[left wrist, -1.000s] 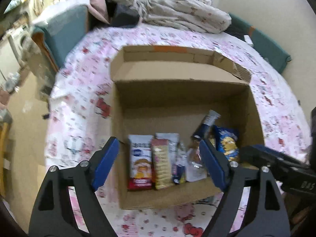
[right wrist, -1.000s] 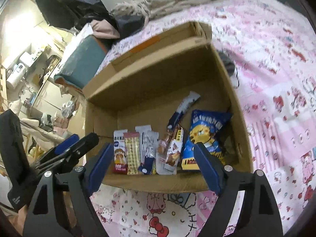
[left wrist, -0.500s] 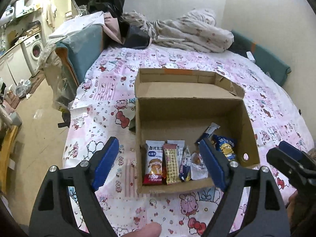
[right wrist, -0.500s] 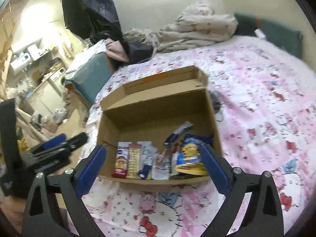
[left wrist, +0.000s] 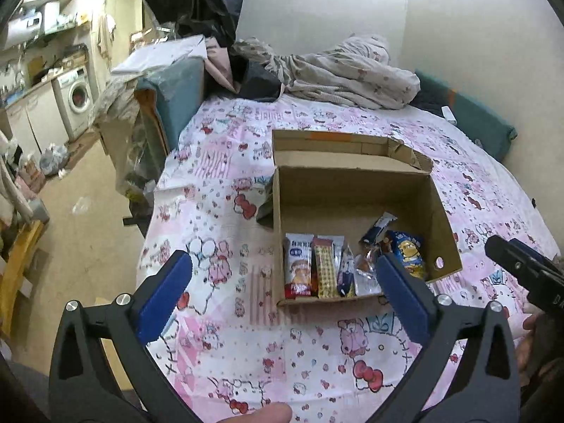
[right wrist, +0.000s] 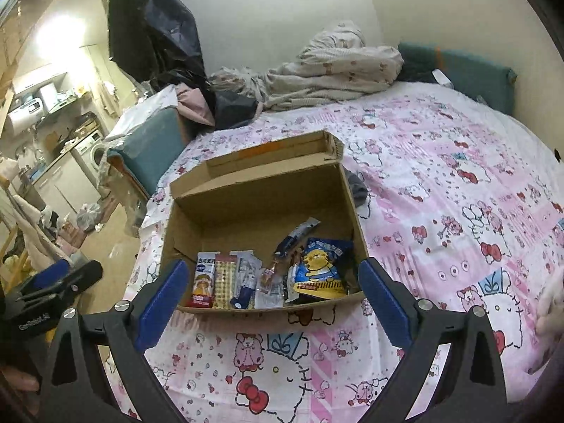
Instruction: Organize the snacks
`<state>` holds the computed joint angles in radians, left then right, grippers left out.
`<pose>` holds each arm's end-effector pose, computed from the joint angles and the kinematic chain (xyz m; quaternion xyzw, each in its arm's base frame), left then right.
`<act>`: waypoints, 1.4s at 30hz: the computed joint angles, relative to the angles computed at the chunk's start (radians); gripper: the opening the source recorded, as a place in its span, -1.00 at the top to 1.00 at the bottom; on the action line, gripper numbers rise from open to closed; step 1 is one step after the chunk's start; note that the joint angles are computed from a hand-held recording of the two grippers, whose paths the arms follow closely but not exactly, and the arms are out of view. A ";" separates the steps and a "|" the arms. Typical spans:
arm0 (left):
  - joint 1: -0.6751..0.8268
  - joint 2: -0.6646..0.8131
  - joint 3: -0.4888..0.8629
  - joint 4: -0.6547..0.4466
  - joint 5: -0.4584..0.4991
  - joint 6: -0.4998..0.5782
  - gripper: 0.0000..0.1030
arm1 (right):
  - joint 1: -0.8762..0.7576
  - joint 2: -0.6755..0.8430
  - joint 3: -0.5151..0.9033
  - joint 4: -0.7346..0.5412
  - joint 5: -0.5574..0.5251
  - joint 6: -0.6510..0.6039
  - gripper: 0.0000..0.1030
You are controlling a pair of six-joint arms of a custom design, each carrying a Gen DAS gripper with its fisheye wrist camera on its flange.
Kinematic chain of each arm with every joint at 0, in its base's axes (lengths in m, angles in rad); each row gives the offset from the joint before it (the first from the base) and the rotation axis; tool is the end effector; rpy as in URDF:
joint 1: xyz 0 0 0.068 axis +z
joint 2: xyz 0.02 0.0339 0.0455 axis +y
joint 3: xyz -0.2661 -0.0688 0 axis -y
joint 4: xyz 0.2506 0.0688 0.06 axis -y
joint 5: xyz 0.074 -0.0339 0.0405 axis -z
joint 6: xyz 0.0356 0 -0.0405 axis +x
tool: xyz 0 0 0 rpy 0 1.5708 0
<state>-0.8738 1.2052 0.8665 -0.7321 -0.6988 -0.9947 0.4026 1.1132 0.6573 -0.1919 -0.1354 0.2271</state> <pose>0.1650 -0.1614 0.2465 -0.1395 0.9036 0.0102 0.4049 0.2198 0.0988 0.2298 -0.1083 0.8873 0.1952 0.4037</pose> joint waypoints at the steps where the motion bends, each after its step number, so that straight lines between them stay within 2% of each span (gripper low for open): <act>1: 0.001 -0.007 -0.009 0.011 0.012 0.001 -1.00 | 0.007 -0.010 -0.007 0.003 0.012 0.000 -0.93; 8: -0.025 0.016 -0.011 0.011 -0.018 -0.002 -1.00 | 0.022 0.005 -0.024 0.008 0.047 0.025 -0.93; 17: -0.012 0.046 -0.017 0.049 0.015 0.016 -1.00 | 0.064 0.056 -0.015 0.024 0.069 0.007 -0.93; 42: -0.012 0.049 -0.021 0.037 0.016 0.005 -1.00 | 0.090 0.072 -0.009 0.019 0.093 0.009 -0.93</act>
